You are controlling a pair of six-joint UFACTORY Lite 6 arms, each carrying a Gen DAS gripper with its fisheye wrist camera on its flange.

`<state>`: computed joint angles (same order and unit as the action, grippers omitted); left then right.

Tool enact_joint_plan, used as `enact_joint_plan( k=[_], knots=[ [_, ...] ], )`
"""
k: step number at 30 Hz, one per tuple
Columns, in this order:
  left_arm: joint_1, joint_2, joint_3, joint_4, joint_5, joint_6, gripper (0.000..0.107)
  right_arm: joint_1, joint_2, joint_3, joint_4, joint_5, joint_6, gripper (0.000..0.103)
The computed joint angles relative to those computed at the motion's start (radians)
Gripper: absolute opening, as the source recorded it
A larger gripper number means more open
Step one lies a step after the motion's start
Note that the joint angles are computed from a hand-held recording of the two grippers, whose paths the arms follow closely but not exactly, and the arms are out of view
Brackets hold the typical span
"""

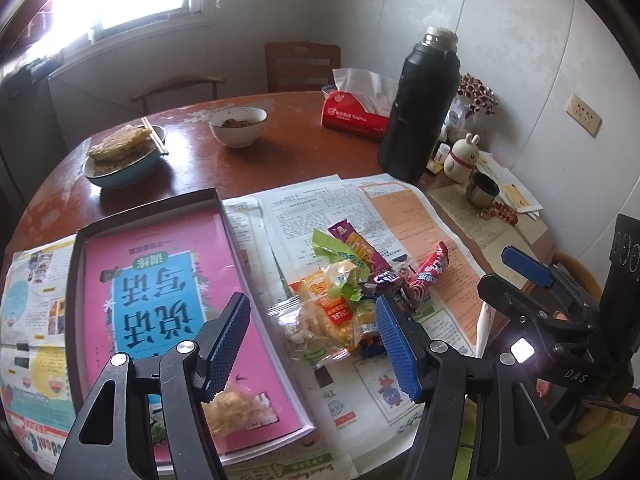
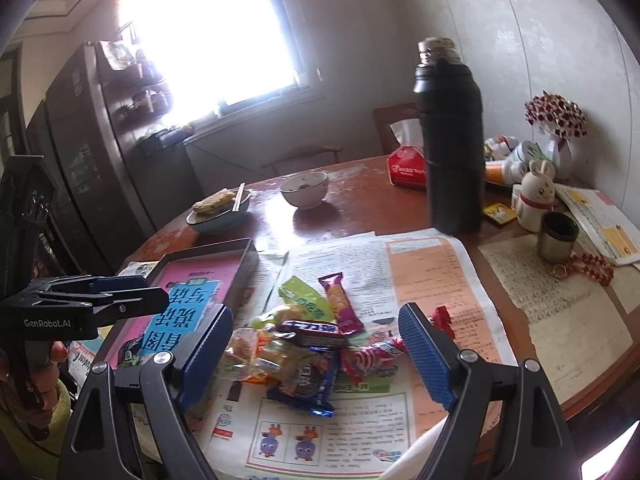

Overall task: Organize snacks
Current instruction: 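Move both open grippers back from the tray to the snack pile, then grasp the blue Snickers bar with left gripper while right grasps red candy stick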

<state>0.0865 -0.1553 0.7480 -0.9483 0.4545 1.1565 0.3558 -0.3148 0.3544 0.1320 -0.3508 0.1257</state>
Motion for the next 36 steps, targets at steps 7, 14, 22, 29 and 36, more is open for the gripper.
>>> enact_joint_plan(
  k=[7,14,22,29,36],
  knots=[
    [-0.095,0.113,0.036,-0.03,-0.072,0.012,0.067,-0.082,0.049,0.002,-0.152,-0.005,0.137,0.085],
    [-0.211,0.265,0.146,0.069,-0.091,-0.035,0.067,-0.149,0.119,0.024,-0.259,-0.009,0.231,0.085],
    [-0.335,0.392,0.272,0.267,-0.122,-0.175,0.067,-0.22,0.217,0.061,-0.365,-0.008,0.308,0.084],
    [-0.429,0.494,0.368,0.59,-0.136,-0.399,0.065,-0.314,0.373,0.138,-0.543,-0.025,0.483,0.084],
    [-0.486,0.583,0.441,0.849,-0.123,-0.607,0.054,-0.41,0.539,0.245,-0.865,-0.088,0.779,0.08]
  ],
)
